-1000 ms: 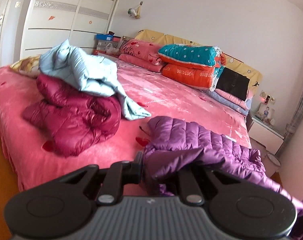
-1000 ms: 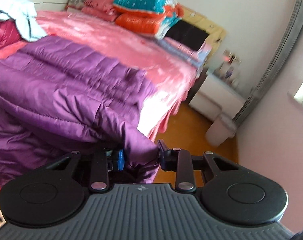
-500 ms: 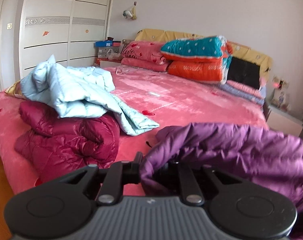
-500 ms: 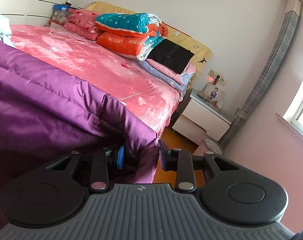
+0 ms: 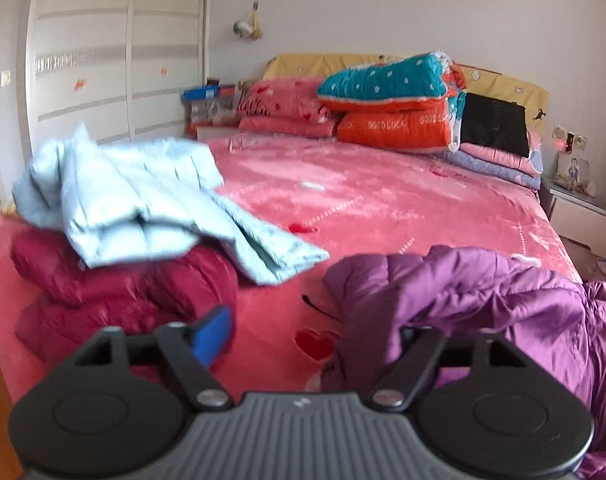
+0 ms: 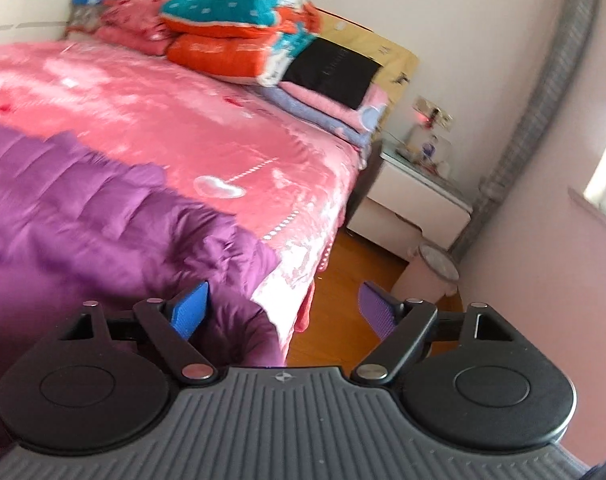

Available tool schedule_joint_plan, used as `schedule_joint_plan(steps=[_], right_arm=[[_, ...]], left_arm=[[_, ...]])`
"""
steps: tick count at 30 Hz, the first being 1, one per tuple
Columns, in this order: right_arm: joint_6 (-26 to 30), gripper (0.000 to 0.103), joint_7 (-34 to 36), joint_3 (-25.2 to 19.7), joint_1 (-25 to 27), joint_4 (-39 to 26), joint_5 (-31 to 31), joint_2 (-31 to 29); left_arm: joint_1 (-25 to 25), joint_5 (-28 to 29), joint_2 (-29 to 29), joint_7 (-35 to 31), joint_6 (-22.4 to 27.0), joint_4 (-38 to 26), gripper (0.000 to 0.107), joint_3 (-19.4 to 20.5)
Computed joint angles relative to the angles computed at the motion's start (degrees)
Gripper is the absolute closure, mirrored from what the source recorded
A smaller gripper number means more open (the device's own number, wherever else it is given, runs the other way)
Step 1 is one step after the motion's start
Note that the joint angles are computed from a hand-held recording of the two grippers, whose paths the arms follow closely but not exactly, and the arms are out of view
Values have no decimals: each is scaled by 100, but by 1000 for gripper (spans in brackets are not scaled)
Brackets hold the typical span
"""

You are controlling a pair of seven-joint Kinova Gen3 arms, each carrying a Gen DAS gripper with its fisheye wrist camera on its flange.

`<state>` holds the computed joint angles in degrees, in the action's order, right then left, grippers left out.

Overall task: Fold large clothes
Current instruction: 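Lower the jacket onto the bed and open both grippers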

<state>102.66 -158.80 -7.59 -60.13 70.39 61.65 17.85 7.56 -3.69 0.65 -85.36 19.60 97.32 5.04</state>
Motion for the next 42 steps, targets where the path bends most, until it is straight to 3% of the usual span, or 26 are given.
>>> schedule_joint_plan(steps=[3, 5, 11, 14, 18, 22, 24, 27, 32, 35, 39, 42], right_arm=[[-69, 2, -330, 9, 103, 61, 1, -60], [-23, 2, -663, -326, 363, 183, 73, -153], [241, 0, -1552, -963, 907, 374, 267, -243], [-167, 0, -2251, -413, 363, 808, 63, -690], [-1046, 0, -3183, 233, -696, 1813, -44, -1417], [-1978, 0, -4116, 344, -1264, 2808, -181, -2085], [-2444, 0, -4503, 207, -1250, 3199, -173, -2264], [-3033, 0, -4405, -459, -558, 3517, -155, -2218], [-3051, 0, -4060, -1543, 745, 3491, -136, -1911], [-3512, 0, -4270, -1648, 1193, 3658, -42, -1877], [-3955, 0, -4399, -2241, 2088, 3706, 103, -1667], [-4209, 0, -4653, -2367, 2306, 3835, 313, -1590]], left_arm=[[-43, 132, -179, -315, -118, 103, 17, -30], [-70, -108, -197, -213, -14, 17, 12, 7], [62, -1093, 5, -63, 906, -591, 7, 131], [147, -1225, 65, -246, 1340, -794, 7, 116], [73, -800, -18, -959, 1678, -834, 7, 30], [-4, -500, -68, -1318, 1958, -932, 7, -11], [-1, -545, -96, -1324, 2013, -950, 7, 10], [23, -660, -106, -1255, 2072, -976, 7, 49], [40, -752, -164, -1303, 2203, -1008, 7, 67], [52, -869, -200, -1316, 2309, -1047, 6, 96], [115, -1148, -213, -1154, 2452, -1089, 6, 174], [168, -1314, -230, -1067, 2475, -1063, 6, 220]])
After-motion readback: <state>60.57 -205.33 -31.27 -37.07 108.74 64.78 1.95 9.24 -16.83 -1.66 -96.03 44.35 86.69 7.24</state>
